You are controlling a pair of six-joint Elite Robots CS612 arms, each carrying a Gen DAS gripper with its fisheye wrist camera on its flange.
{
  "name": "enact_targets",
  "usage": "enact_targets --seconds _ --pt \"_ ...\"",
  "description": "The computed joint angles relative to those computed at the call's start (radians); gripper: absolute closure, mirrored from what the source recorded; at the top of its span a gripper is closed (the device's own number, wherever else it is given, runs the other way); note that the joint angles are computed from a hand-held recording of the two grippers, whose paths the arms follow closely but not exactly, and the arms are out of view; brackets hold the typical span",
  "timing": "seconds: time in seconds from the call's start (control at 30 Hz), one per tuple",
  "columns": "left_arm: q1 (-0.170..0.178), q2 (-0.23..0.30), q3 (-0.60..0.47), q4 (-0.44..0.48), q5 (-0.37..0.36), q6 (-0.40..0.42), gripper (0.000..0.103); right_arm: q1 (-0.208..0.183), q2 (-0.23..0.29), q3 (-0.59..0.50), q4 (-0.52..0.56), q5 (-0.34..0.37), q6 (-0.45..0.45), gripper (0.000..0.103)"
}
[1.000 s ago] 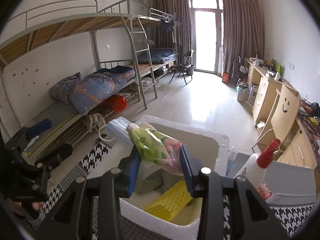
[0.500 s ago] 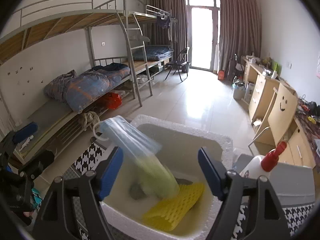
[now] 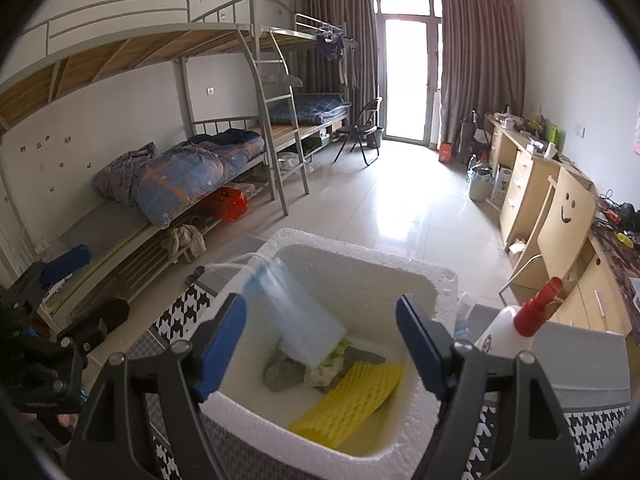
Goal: Organize soft objects
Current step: 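Withdraw both open tools from the white foam box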
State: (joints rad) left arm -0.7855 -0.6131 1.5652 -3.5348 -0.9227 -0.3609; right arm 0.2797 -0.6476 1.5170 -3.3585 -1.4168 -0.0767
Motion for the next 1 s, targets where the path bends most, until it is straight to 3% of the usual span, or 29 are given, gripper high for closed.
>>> enact_targets --seconds 0.33,0.53,0.7,1.0 --pt "-0.021 -0.011 0.013 -0.028 0.01 0.025 0.001 -0.002 -0.029 0.061 -0.054 -0.01 0.005 0.022" --pt "-0.035 -0.017 0.019 -0.044 0.016 0.047 0.001 -0.009 -0.051 0.104 -0.11 -0.006 0.005 0.017" --pt "-0.048 -0.022 0.028 -0.061 0.017 0.057 0.001 -0.011 -0.064 0.145 -0.175 -0.008 0.005 0.007" --pt "-0.074 -0.028 0.045 -0.107 0.0 0.076 0.001 -0.022 -0.083 0.204 -0.252 -0.001 0.024 0.005"
